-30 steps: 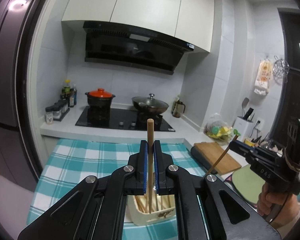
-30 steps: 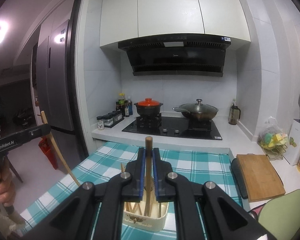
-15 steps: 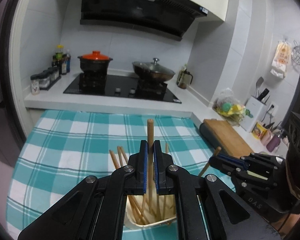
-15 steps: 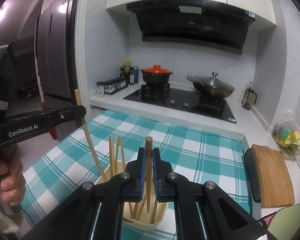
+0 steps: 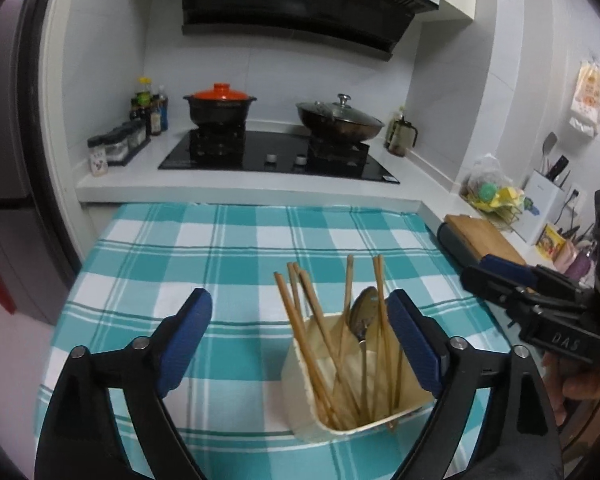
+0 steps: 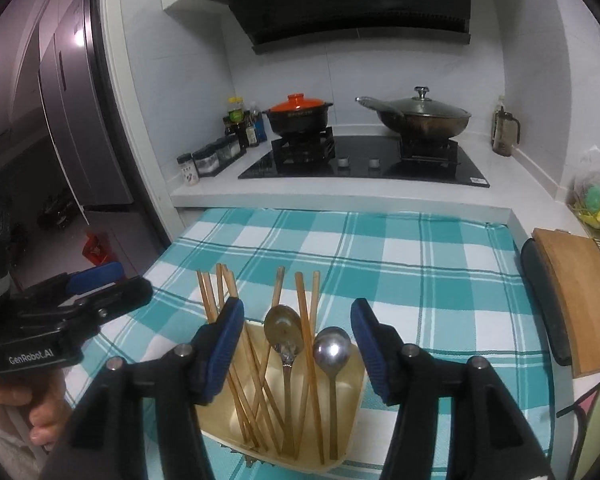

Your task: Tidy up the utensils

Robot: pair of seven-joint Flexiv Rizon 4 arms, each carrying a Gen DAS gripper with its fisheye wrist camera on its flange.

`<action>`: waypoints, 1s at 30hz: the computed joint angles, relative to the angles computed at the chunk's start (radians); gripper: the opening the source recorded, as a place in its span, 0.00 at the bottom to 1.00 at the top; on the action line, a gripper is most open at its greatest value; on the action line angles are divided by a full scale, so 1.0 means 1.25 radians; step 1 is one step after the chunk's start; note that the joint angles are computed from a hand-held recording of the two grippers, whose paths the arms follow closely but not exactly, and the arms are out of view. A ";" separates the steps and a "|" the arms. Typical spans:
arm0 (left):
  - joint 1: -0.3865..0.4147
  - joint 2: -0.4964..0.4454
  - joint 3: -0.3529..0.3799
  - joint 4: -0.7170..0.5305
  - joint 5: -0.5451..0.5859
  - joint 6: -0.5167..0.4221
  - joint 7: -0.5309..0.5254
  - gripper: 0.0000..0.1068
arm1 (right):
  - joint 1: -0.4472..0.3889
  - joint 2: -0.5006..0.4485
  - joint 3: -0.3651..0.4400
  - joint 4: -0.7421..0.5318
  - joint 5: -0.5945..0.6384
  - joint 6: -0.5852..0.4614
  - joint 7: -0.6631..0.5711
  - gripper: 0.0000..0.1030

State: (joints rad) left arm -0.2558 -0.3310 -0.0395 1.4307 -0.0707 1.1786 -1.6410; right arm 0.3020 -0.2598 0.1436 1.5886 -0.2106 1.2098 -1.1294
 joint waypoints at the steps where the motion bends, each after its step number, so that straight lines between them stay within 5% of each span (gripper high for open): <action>1: -0.021 0.021 0.030 0.018 0.047 0.015 -0.034 0.95 | 0.006 0.014 -0.011 0.021 -0.020 0.018 0.019 0.57; 7: -0.123 0.122 0.139 0.045 0.386 -0.021 -0.295 0.96 | 0.022 0.131 -0.065 0.188 -0.260 0.134 0.250 0.75; 10: -0.135 0.177 0.130 0.076 0.475 -0.055 -0.369 0.96 | -0.003 0.188 -0.047 0.243 -0.374 0.151 0.348 0.82; 15: -0.111 0.266 0.079 0.162 0.468 -0.071 -0.358 0.96 | -0.061 0.270 0.014 0.301 -0.521 0.132 0.475 0.92; 19: -0.091 0.334 0.021 0.190 0.590 -0.146 -0.454 0.96 | -0.108 0.330 0.062 0.346 -0.633 0.105 0.586 1.00; 21: -0.079 0.366 -0.013 0.210 0.635 -0.188 -0.490 0.96 | -0.118 0.355 0.078 0.372 -0.642 0.105 0.609 1.00; 26: -0.057 0.420 -0.027 0.293 0.545 -0.169 -0.457 0.96 | -0.068 0.410 0.103 0.429 -0.442 0.041 0.514 1.00; 30: -0.045 0.456 -0.036 0.354 0.476 -0.144 -0.436 0.96 | -0.066 0.452 0.134 0.461 -0.387 -0.001 0.505 1.00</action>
State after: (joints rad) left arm -0.3122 0.2386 -0.0849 1.8737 0.5242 0.9983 -2.1864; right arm 0.2190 0.3053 0.3116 2.1651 -0.6944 1.2089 -0.4979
